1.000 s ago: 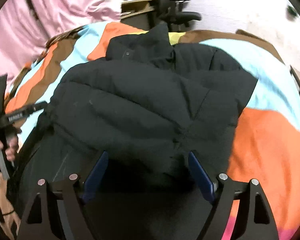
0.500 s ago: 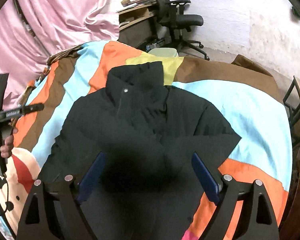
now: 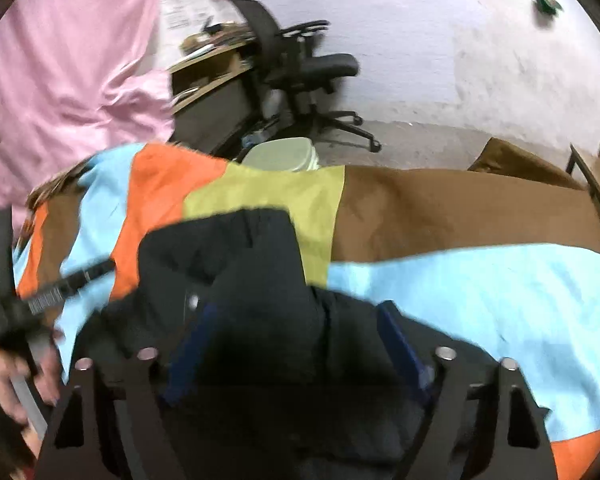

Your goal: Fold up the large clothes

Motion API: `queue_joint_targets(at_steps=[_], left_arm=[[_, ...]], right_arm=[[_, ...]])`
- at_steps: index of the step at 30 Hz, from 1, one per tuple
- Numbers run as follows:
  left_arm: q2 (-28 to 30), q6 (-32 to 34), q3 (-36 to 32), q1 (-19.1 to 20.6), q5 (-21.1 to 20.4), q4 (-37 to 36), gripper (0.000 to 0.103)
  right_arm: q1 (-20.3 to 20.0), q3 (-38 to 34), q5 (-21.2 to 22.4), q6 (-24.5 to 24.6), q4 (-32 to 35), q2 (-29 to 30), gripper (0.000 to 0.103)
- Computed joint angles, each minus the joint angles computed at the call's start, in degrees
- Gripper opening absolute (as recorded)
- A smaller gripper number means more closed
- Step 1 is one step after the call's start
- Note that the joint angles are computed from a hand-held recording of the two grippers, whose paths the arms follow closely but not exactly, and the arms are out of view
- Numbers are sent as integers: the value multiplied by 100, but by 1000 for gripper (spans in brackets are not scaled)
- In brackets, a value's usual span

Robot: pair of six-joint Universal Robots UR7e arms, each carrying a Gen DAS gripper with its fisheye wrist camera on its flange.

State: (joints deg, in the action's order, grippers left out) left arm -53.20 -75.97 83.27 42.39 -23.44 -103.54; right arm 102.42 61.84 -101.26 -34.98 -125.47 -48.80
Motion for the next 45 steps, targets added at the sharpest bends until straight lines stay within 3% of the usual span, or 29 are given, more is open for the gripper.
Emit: queue_joint_targets(at_steps=[2, 6, 7, 8, 9, 10, 12, 14, 17, 20, 23, 26, 32, 35, 39, 45], left_arm=[[45, 474, -77, 134, -60, -252, 75], [85, 1148, -117, 347, -92, -1013, 74], [66, 1308, -78, 388, -163, -1303, 71], [32, 1580, -11, 446, -331, -1734, 49], [16, 1752, 1, 484, -484, -1930, 8], [-6, 1807, -51, 546, -729, -1890, 2], [-51, 1862, 60, 524, -662, -1937, 2], [-172, 2141, 432, 398, -492, -2647, 1], [-457, 2221, 953, 83, -266, -3230, 1], [-742, 2130, 1398, -352, 14, -3341, 1], [-893, 1916, 1657, -873, 388, -2785, 0], [-910, 1338, 1586, -1210, 458, -1752, 0], [-966, -199, 1823, -1679, -52, -340, 0], [-847, -565, 1959, -1846, -356, 162, 0], [-635, -639, 2067, -1807, -576, 130, 0], [-406, -387, 2024, -1464, -630, -279, 0]], right_arm=[[91, -369, -241, 345, 32, 340, 63], [142, -562, -453, 845, -261, 644, 59], [138, -646, -440, 978, -200, 720, 53], [137, -714, -444, 1072, -174, 792, 47], [137, -723, -420, 1127, -189, 820, 31], [134, -715, -361, 1158, -183, 818, 14], [160, -496, -386, 1017, -291, 694, 11], [211, -40, -492, 431, -700, 417, 10], [197, 447, -309, 55, -961, 10, 9], [151, 973, 50, -270, -1148, -498, 8], [89, 1438, 433, -491, -1240, -984, 8], [-16, 1999, 821, -739, -1333, -1541, 8], [-351, 3200, 1232, -1440, -1616, -2524, 7], [-539, 3774, 1185, -1760, -1789, -2904, 7], [-698, 4227, 994, -1872, -2042, -3088, 6], [-754, 4349, 656, -1588, -2476, -2812, 3]])
